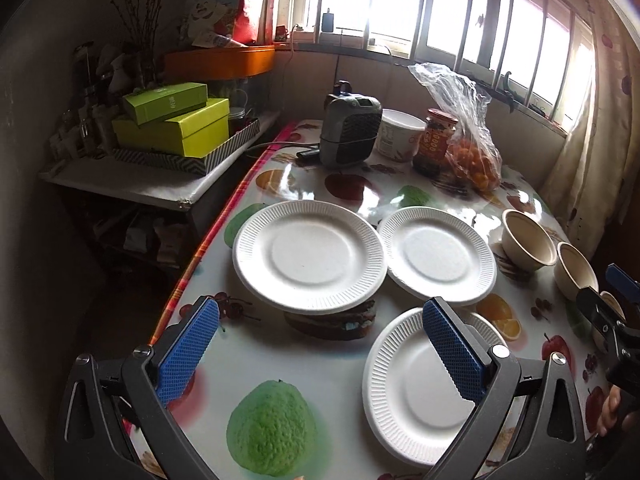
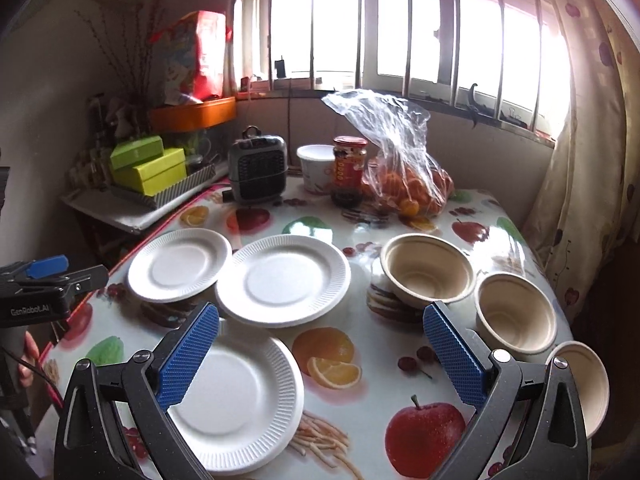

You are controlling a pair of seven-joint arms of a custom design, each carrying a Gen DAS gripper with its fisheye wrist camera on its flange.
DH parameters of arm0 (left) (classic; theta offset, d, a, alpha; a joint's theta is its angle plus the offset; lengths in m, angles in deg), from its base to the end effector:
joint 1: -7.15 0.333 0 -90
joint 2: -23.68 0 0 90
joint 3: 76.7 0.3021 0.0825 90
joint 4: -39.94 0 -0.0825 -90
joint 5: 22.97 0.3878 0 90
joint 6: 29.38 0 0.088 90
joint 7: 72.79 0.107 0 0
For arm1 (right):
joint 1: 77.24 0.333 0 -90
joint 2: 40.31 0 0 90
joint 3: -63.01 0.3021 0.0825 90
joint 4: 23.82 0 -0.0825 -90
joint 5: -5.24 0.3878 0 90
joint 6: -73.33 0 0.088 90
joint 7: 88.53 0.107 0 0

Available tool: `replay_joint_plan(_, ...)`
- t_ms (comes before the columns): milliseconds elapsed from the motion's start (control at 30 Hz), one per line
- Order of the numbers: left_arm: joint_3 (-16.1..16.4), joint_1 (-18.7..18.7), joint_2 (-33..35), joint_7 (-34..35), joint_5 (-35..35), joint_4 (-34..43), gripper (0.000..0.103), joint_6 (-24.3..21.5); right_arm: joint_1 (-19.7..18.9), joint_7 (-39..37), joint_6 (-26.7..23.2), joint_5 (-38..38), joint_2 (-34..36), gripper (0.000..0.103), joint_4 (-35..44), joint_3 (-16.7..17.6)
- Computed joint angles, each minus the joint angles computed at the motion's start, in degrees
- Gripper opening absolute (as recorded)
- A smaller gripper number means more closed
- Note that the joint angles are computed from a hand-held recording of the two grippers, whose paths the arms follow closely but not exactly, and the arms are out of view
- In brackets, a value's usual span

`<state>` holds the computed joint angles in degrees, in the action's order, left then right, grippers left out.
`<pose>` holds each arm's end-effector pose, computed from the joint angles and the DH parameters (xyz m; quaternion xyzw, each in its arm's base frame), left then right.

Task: Organize plates and bowls
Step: 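Move the right tool toward the white paper plates while the left tool follows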

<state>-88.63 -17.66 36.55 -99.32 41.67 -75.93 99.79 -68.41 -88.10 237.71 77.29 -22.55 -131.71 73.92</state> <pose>0.4978 -0.3366 0.3383 -0.8223 0.4076 -0.2183 0.3318 0.6290 0.1603 0.3769 -0.8219 0.3591 -0.1909 0.3988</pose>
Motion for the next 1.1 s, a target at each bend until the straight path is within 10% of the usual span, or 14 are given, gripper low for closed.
replay_joint_plan(600,1.30,7.62,-5.28,1.19,-5.61,-9.18,0.102,5.79,4.81,15.10,-9.89,-27.14,16.49,0.103,21.95,3.42)
replay_joint_plan(1100,3.15,10.90,-3.29,3.02,-7.88,-10.45,0.097,14.98,10.33,36.06,-27.31,-47.95,33.23,0.099,48.47,-1.67)
